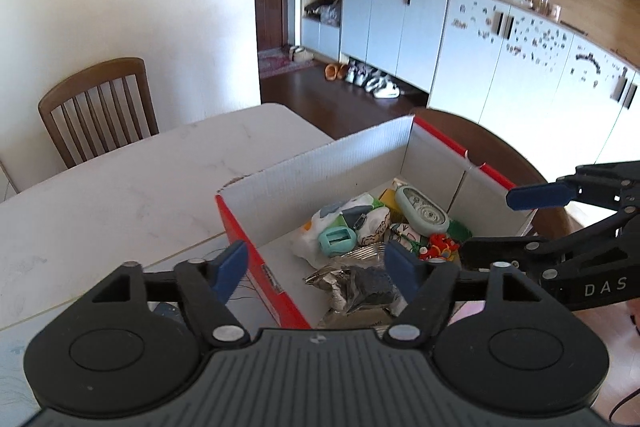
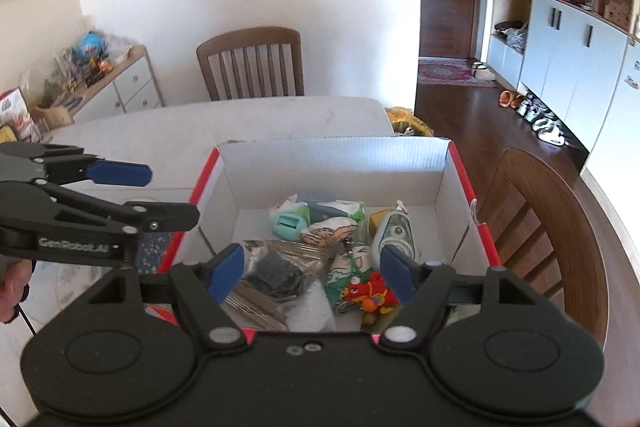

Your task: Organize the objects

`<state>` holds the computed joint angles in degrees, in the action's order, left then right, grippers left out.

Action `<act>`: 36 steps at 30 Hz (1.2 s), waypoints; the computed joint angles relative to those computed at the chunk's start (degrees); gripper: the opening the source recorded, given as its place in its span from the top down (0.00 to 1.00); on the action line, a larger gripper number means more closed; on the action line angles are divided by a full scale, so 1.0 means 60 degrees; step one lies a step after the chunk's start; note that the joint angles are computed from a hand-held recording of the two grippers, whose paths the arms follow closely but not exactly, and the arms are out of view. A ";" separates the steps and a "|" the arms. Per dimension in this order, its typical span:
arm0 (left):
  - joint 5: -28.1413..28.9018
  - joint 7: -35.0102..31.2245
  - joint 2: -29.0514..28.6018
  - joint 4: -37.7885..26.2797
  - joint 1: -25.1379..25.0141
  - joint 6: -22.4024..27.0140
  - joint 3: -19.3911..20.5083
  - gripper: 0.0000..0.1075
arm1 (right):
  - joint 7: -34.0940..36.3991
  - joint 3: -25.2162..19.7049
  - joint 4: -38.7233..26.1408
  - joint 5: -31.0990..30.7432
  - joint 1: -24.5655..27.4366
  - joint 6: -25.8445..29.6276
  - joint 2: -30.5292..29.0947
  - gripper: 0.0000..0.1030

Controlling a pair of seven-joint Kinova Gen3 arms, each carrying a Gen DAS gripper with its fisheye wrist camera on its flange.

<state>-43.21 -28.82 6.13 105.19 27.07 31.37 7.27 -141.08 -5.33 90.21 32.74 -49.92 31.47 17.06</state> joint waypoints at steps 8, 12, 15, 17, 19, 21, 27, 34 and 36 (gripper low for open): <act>-0.0473 0.0403 -0.0709 0.0863 -0.0306 -0.0467 0.0267 0.16 | -0.2294 0.0275 0.0218 0.1270 -0.0867 0.0187 -0.0144 0.16; -0.0602 0.0612 -0.1026 0.1278 -0.0601 -0.0797 0.0468 0.07 | -0.3608 0.0267 0.0447 0.2134 -0.1168 0.0112 -0.0227 0.08; -0.0640 0.0679 -0.1230 0.1529 -0.0862 -0.1010 0.0644 0.05 | -0.4495 0.0183 0.0584 0.2836 -0.1356 0.0167 -0.0263 0.04; -0.0656 0.0704 -0.1344 0.1698 -0.1052 -0.1192 0.0764 0.05 | -0.5077 0.0114 0.0664 0.3285 -0.1475 0.0228 -0.0277 0.02; -0.0628 0.0703 -0.1473 0.1900 -0.1254 -0.1433 0.0849 0.05 | -0.5743 0.0047 0.0755 0.3803 -0.1613 0.0307 -0.0286 0.01; -0.0375 0.0518 -0.1596 0.2071 -0.1467 -0.1672 0.0902 0.05 | -0.6397 -0.0049 0.0826 0.4299 -0.1743 0.0473 -0.0289 0.01; 0.0021 0.0195 -0.1947 0.2563 -0.2103 -0.2317 0.1250 0.05 | -0.8164 -0.0529 0.1085 0.5657 -0.2016 0.1134 -0.0314 0.01; 0.0132 0.0046 -0.2275 0.3015 -0.3094 -0.3041 0.1970 0.05 | -0.8555 -0.0979 0.1025 0.5824 -0.2003 0.1695 -0.0224 0.01; 0.0289 -0.0096 -0.2298 0.3051 -0.3334 -0.3105 0.2163 0.05 | -0.8598 -0.1030 0.1004 0.5758 -0.2009 0.1774 -0.0194 0.01</act>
<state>-41.48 -29.40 -7.66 123.49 7.07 12.74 20.25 -192.67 -11.51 96.24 67.29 -61.97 42.12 15.90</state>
